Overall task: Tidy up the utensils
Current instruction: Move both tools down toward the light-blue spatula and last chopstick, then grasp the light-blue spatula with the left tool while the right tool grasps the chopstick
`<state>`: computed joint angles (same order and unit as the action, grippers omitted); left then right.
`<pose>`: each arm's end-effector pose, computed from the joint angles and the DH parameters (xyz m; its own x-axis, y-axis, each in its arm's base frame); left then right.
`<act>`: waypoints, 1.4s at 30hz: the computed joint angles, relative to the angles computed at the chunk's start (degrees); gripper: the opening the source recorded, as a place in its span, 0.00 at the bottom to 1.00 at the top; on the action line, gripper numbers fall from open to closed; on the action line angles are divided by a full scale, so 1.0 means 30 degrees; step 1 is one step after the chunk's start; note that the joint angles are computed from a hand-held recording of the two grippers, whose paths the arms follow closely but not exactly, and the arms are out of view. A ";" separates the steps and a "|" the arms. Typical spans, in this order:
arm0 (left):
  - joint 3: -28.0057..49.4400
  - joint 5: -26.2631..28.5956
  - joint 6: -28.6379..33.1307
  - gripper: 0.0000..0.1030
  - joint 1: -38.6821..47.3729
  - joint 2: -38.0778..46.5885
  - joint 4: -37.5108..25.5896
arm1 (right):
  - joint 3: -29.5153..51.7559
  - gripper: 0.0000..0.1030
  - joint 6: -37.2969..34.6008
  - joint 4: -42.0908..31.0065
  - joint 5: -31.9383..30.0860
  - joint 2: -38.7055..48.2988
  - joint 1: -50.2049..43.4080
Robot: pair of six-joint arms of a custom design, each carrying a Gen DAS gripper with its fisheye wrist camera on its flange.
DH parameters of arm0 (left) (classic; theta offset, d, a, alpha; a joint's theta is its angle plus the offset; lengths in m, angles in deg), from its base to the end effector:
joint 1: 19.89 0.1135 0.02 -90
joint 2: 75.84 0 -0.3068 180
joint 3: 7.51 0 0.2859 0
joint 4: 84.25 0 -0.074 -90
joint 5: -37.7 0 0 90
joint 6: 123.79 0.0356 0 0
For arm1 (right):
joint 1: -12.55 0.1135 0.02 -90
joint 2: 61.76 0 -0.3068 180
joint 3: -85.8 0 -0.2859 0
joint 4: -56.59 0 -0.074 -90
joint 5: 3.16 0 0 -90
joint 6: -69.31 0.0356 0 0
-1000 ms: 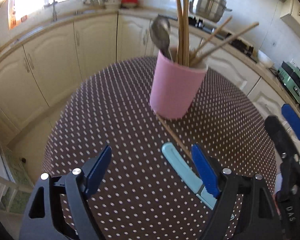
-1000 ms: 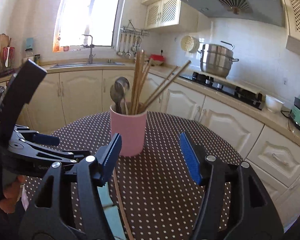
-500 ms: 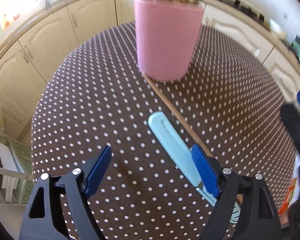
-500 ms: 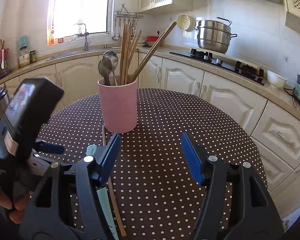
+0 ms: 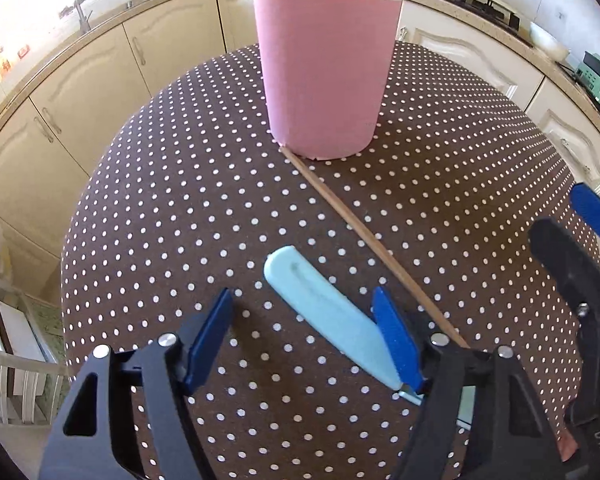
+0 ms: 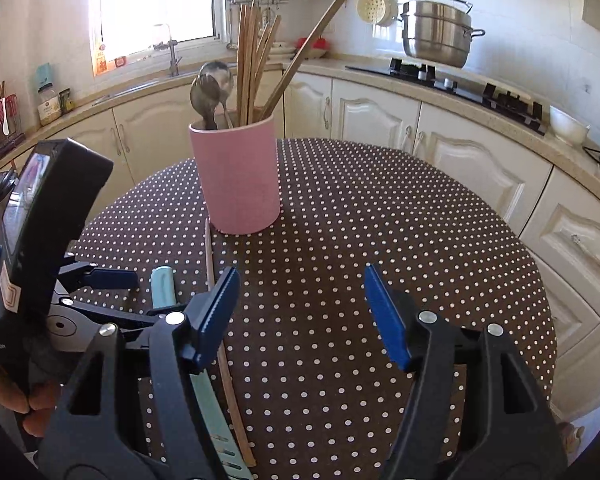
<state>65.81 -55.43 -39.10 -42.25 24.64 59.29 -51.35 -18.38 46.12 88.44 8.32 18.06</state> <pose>0.3511 -0.1423 0.1865 -0.8580 0.2530 -0.4469 0.2792 0.9602 0.0076 0.2553 0.0236 0.2041 -0.6112 -0.0185 -0.7913 -0.0494 0.9987 0.0148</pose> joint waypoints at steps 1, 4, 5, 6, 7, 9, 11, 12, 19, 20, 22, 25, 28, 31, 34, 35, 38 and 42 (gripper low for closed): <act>0.0114 -0.0121 -0.0033 0.63 -0.0136 0.0108 0.0045 | 0.0201 0.62 0.0022 -0.0243 -0.0138 0.0229 -0.0056; 0.0274 -0.0012 0.0525 0.46 0.0028 0.0143 0.0068 | 0.0861 0.62 0.0027 -0.1113 -0.0424 0.0855 -0.0126; 0.0486 0.0246 0.0673 0.43 0.0223 0.0248 -0.0110 | 0.1170 0.62 0.0031 -0.1494 -0.0611 0.1131 -0.0179; 0.0708 0.0510 0.0805 0.40 0.0422 0.0359 -0.0202 | 0.1524 0.62 0.0090 -0.1945 -0.0762 0.1447 -0.0182; 0.0865 0.0756 0.0968 0.35 0.0580 0.0376 -0.0296 | 0.1776 0.62 0.0162 -0.2237 -0.0963 0.1702 -0.0199; 0.1280 0.1683 0.1384 0.31 0.1289 0.0500 -0.0727 | 0.2536 0.62 0.0278 -0.3149 -0.1450 0.2410 -0.0217; 0.1832 0.3141 0.0922 0.31 0.2094 0.0519 -0.1649 | 0.3190 0.62 0.0194 -0.3855 -0.1574 0.3024 -0.0061; 0.1808 0.3584 0.0441 0.33 0.2437 0.0272 -0.1848 | 0.3546 0.62 0.0069 -0.4288 -0.1681 0.3352 -0.0008; 0.2414 0.4031 -0.0450 0.57 0.2900 -0.0268 -0.4097 | 0.5417 0.62 -0.0502 -0.6483 -0.2119 0.5006 0.0364; 0.2689 0.4034 -0.0427 0.56 0.2670 0.0019 -0.4493 | 0.5586 0.62 -0.0541 -0.6834 -0.2219 0.5064 0.0291; 0.2831 0.3482 -0.0884 0.56 0.2046 0.0457 -0.4791 | 0.5920 0.62 -0.0701 -0.7536 -0.1814 0.5256 0.0242; 0.2726 0.1731 -0.0905 0.56 0.0847 0.0615 -0.4321 | 0.5980 0.62 -0.0999 -0.8004 -0.1791 0.5199 -0.0118; 0.2659 0.0097 -0.0459 0.46 -0.0121 0.0734 -0.3636 | 0.6035 0.62 -0.1606 -0.8421 -0.2128 0.5172 -0.0423; 0.3167 0.0269 -0.0190 0.34 -0.0353 0.1137 -0.3441 | 0.6261 0.62 -0.1745 -0.8710 -0.2336 0.5331 -0.0344; 0.4066 0.1517 0.0644 0.22 0.0649 0.1624 -0.3527 | 0.7081 0.62 -0.1873 -0.9357 -0.2636 0.6109 -0.0035; 0.4362 0.1890 0.0890 0.20 0.0899 0.1814 -0.3586 | 0.7391 0.62 -0.1880 -0.9547 -0.2619 0.6448 0.0087; 0.5452 0.3122 0.1383 0.20 0.1940 0.2356 -0.4069 | 0.8266 0.61 -0.1949 -1.0063 -0.2775 0.7398 0.0396; 0.6532 0.3954 0.2208 0.21 0.2845 0.2799 -0.5382 | 0.9516 0.44 -0.2329 -1.1152 -0.2649 0.8749 0.1079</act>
